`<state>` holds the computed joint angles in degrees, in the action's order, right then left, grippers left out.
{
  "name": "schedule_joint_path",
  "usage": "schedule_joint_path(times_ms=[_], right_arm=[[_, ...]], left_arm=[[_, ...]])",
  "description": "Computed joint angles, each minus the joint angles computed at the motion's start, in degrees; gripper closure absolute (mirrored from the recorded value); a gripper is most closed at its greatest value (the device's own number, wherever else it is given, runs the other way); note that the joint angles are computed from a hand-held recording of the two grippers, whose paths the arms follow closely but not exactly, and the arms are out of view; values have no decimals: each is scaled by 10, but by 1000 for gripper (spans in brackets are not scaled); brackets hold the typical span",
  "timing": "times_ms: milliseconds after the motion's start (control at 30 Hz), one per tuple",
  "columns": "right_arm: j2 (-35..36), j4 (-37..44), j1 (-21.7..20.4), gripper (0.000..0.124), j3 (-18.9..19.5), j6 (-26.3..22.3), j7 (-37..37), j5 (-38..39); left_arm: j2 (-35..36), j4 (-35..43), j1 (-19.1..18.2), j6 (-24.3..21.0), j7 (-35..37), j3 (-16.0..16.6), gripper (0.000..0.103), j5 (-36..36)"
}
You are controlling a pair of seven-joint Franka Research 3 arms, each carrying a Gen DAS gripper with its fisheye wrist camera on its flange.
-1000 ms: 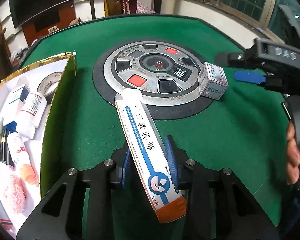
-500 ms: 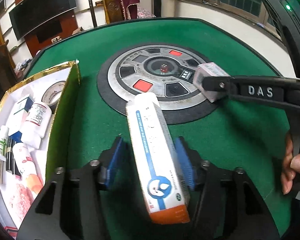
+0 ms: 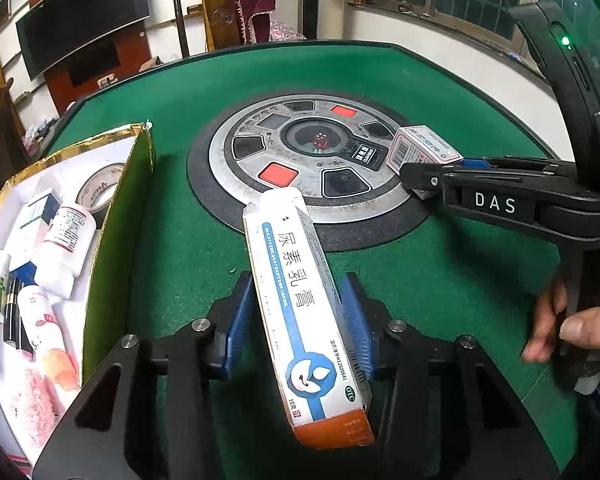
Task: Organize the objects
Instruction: 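Carry the ointment tube and small white box with both grippers toward the tray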
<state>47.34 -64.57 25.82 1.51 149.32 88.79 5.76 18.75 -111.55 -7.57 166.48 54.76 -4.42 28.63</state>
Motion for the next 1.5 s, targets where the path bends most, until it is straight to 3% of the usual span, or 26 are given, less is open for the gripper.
schedule_joint_path(times_ms=[133,200,267,467,533,600,967,1300,1500], right_arm=[[7,6,-18,89,22,8,-18,26],[7,8,-23,90,29,6,-23,40],[6,9,-28,90,36,2,-32,51],[-21,-36,-23,90,34,56,-39,62],[-23,-39,-21,90,32,63,-38,65],[-26,-43,-17,90,27,71,-32,64],[-60,-96,-11,90,34,122,-25,75],[-94,-151,-25,90,80,155,-67,118],[-107,-171,-31,91,115,165,-116,152]], left_arm=[[0,-1,-2,1,-8,3,60,0],[-1,-1,-9,2,-25,12,78,11],[-1,-3,-5,5,-20,7,79,9],[-8,-12,2,23,-15,0,87,11],[-13,-18,18,31,7,-17,87,-18],[-19,-23,6,38,-8,-1,87,-7],[-60,-60,19,91,-1,-4,87,-34],[-118,-107,23,137,-69,37,87,26],[-145,-135,51,152,-103,44,87,64]])
